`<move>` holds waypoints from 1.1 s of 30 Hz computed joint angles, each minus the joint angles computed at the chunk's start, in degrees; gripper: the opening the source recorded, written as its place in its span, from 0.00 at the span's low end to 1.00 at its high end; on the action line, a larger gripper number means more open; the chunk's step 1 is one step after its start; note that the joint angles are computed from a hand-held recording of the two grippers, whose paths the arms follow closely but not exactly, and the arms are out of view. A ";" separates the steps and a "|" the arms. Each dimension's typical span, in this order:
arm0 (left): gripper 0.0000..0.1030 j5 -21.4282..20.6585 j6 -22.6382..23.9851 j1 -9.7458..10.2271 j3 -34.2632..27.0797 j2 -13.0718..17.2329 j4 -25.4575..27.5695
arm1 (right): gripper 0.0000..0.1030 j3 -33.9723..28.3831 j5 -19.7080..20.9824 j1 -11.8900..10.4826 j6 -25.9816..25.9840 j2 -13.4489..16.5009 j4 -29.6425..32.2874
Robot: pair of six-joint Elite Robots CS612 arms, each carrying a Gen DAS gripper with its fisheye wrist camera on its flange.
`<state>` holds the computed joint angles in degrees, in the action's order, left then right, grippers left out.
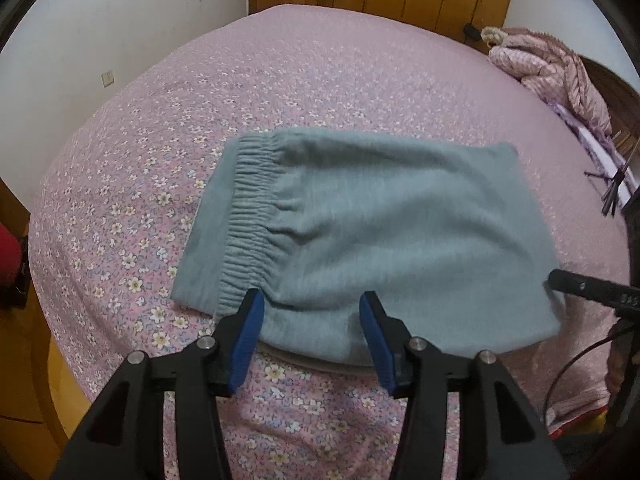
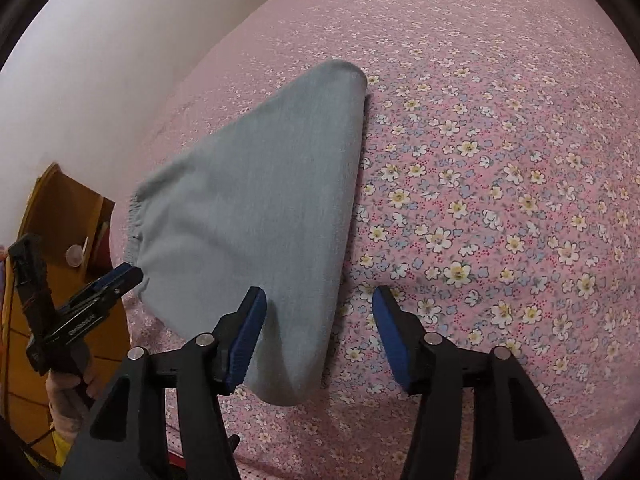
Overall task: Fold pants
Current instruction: 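Close the right tool on the sweatpants end and lift it over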
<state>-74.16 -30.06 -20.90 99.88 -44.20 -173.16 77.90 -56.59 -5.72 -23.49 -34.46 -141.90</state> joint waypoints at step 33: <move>0.57 -0.15 1.14 -0.86 -0.97 1.00 0.81 | 0.13 2.60 8.57 -1.05 0.42 -1.83 -6.08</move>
<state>-74.31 -28.92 -21.76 98.90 -43.20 -172.35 80.50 -48.02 -6.77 -23.07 -36.30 -147.98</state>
